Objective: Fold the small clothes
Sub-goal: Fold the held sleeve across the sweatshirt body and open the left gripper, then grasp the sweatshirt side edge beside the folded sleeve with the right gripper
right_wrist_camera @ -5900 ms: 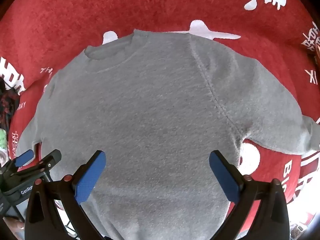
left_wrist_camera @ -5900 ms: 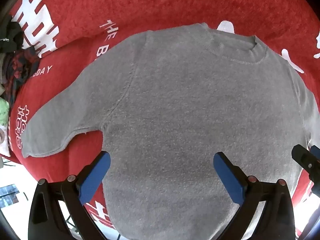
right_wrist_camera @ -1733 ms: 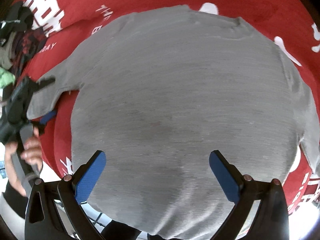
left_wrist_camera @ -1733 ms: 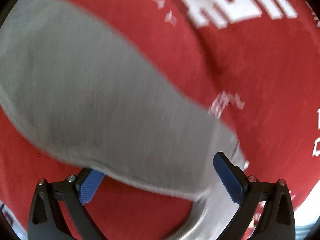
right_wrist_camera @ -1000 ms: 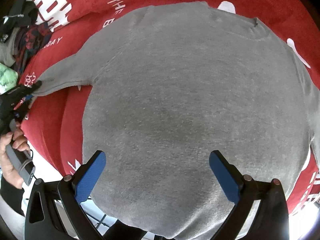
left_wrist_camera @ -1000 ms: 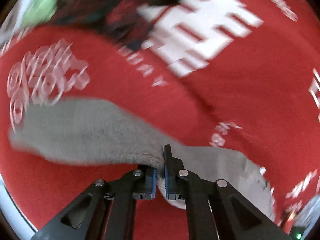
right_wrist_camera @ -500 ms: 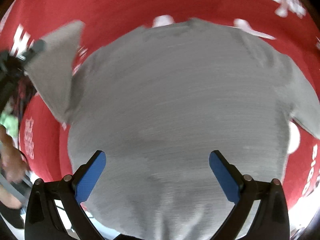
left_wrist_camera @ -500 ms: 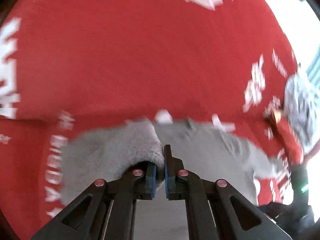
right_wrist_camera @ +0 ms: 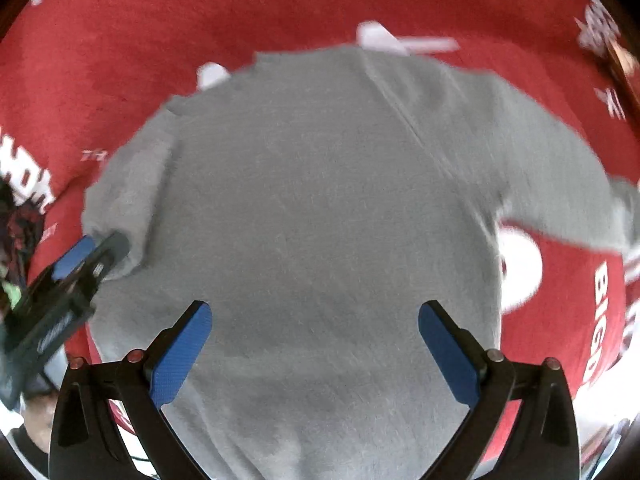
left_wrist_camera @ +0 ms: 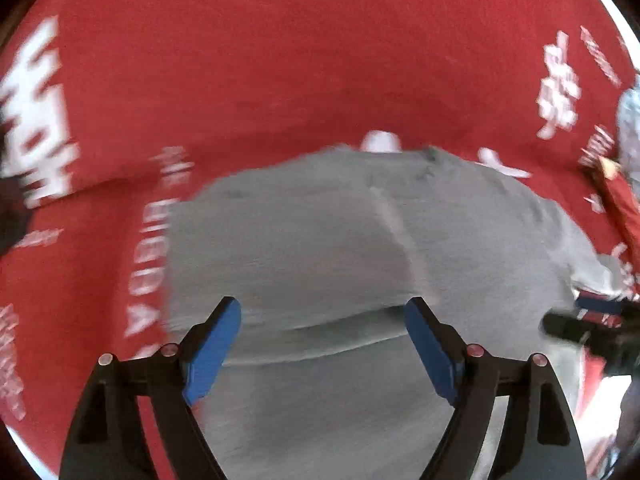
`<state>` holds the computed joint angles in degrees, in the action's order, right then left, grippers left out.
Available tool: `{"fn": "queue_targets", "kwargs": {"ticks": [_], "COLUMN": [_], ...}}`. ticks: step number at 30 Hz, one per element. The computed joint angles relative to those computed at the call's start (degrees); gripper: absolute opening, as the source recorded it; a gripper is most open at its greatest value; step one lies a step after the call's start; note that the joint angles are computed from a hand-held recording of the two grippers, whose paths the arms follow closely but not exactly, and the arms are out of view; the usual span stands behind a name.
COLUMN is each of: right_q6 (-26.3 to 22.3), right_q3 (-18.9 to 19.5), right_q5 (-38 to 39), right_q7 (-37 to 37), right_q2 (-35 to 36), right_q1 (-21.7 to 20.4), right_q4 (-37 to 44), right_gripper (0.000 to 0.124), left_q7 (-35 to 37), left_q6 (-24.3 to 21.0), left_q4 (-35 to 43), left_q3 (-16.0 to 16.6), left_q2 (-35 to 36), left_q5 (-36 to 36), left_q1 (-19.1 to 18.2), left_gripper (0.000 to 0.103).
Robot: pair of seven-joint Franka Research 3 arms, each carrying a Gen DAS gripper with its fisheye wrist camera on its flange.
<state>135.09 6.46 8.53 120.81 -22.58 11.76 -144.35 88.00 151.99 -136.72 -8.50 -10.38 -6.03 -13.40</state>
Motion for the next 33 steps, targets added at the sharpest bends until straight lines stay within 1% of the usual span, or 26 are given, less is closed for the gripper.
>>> {"fn": "queue_targets", "kwargs": {"ticks": [2, 3, 4, 6, 7, 9, 11, 12, 13, 14, 16, 17, 18, 19, 20, 21, 22, 23, 24, 26, 27, 28, 30, 32, 33], "right_q6": [3.3, 4.8, 5.7, 7.6, 8.6, 9.2, 7.4, 5.4, 4.0, 2.0, -1.8, -0.5, 1.8, 3.1, 5.9, 10.3, 13.8, 15.9, 17.6, 20.0, 21.5, 22.5, 25.5, 28.9, 28.6], "right_q3": [0.6, 0.7, 1.1, 1.6, 2.2, 2.9, 3.3, 3.2, 2.6, 1.9, 0.2, 0.0, -0.7, -1.7, -2.2, -2.9, -3.8, -4.7, -4.9, -5.3, -5.8, -6.1, -6.9, -6.6, -6.1], "right_q5": [-1.1, -1.5, -2.0, -2.7, -3.9, -7.7, -15.0, -20.9, -25.1, -30.9, -36.9, -35.7, -33.9, -33.6, -31.2, -26.6, -22.8, -21.4, -19.3, -11.8, -5.7, -1.4, 8.8, 14.1, 14.7], "right_q7": [-4.0, -7.1, -9.6, -14.7, -16.8, -18.8, -19.2, -17.8, -16.3, -13.7, -11.0, -11.1, -9.3, -5.4, -2.7, 0.4, 5.1, 11.6, 15.2, 22.1, 22.6, 22.2, 21.1, 20.2, 19.6], "right_q2": [2.6, 4.8, 7.1, 11.8, 14.5, 18.8, 23.8, 26.2, 27.2, 28.8, 32.0, 32.2, 31.9, 31.2, 29.8, 27.8, 25.7, 23.5, 21.9, 17.7, 15.7, 14.7, 11.7, 9.1, 8.4], "right_q1": [1.4, 2.4, 3.4, 5.2, 6.2, 7.5, 9.3, 10.5, 11.7, 13.0, 15.3, 14.8, 14.5, 14.3, 13.5, 12.0, 10.4, 8.9, 7.5, 4.6, 3.8, 3.3, 3.3, 3.1, 2.4], "right_q4": [2.8, 5.0, 7.3, 11.5, 13.6, 16.9, 21.1, 23.1, 24.0, 25.3, 28.2, 28.3, 28.1, 27.9, 26.4, 24.0, 21.2, 18.2, 15.7, 9.1, 5.4, 3.2, -2.2, -5.7, -6.1], "right_gripper": [0.103, 0.103, 0.103, 0.103, 0.103, 0.102, 0.101, 0.098, 0.096, 0.092, 0.085, 0.073, 0.042, 0.028, 0.026, 0.026, 0.026, 0.026, 0.030, 0.034, 0.037, 0.038, 0.051, 0.051, 0.052], "left_q7": [-5.8, -8.0, -10.6, -11.9, -11.8, -11.9, -10.4, -10.7, -11.1, -11.6, -11.9, -11.9, -11.5, -11.4, -11.5, -11.4, -11.3, -10.9, -10.8, -10.5, -10.3, -10.2, -9.9, -9.2, -8.9], "left_q6": [-1.8, -3.2, -5.9, -8.0, -8.3, -8.0, -5.8, -5.5, -5.2, -4.9, -4.7, -4.8, -5.1, -5.3, -5.4, -5.6, -5.6, -5.6, -5.9, -6.3, -6.5, -6.6, -6.9, -7.8, -8.5], "left_q4": [-1.1, -1.5, -0.7, -0.6, -1.7, -2.2, -3.7, -4.0, -4.1, -4.4, -5.0, -5.3, -5.1, -5.1, -4.7, -4.7, -4.3, -4.0, -3.9, -4.2, -4.2, -4.2, -4.0, -3.5, -3.0], "left_q3": [0.0, 0.4, 0.9, 2.1, 2.9, 3.0, 3.3, 2.9, 2.6, 2.3, 2.6, 2.8, 3.1, 3.0, 2.8, 2.7, 2.6, 2.6, 2.5, 2.5, 2.5, 2.5, 2.5, 2.6, 2.7], "left_q2": [-1.8, -2.1, -1.1, 0.0, 0.1, 1.2, 0.7, 0.5, 0.3, 0.1, -0.2, -0.5, -0.5, -0.6, -0.4, -0.5, -0.1, 0.3, 0.3, -0.4, -0.5, -0.6, -0.5, -0.4, -0.2], "left_q5": [5.1, 6.3, 7.4, 6.5, 5.5, 5.2, 3.0, 3.5, 4.4, 4.9, 4.3, 3.8, 3.7, 3.9, 4.5, 4.9, 5.3, 5.1, 5.5, 5.9, 6.0, 6.2, 6.4, 6.0, 5.7], "left_q1": [3.2, 4.5, 5.9, 7.0, 7.6, 8.2, 8.2, 8.3, 8.4, 8.4, 8.3, 8.3, 8.4, 8.4, 8.4, 8.4, 8.4, 8.3, 8.3, 8.3, 8.3, 8.3, 8.2, 8.1, 8.1], "left_gripper": [0.085, 0.085, 0.085, 0.085, 0.085, 0.085, 0.085, 0.085, 0.085, 0.086, 0.086, 0.086, 0.086, 0.086, 0.086, 0.086, 0.086, 0.086, 0.086, 0.086, 0.086, 0.086, 0.086, 0.086, 0.086]}}
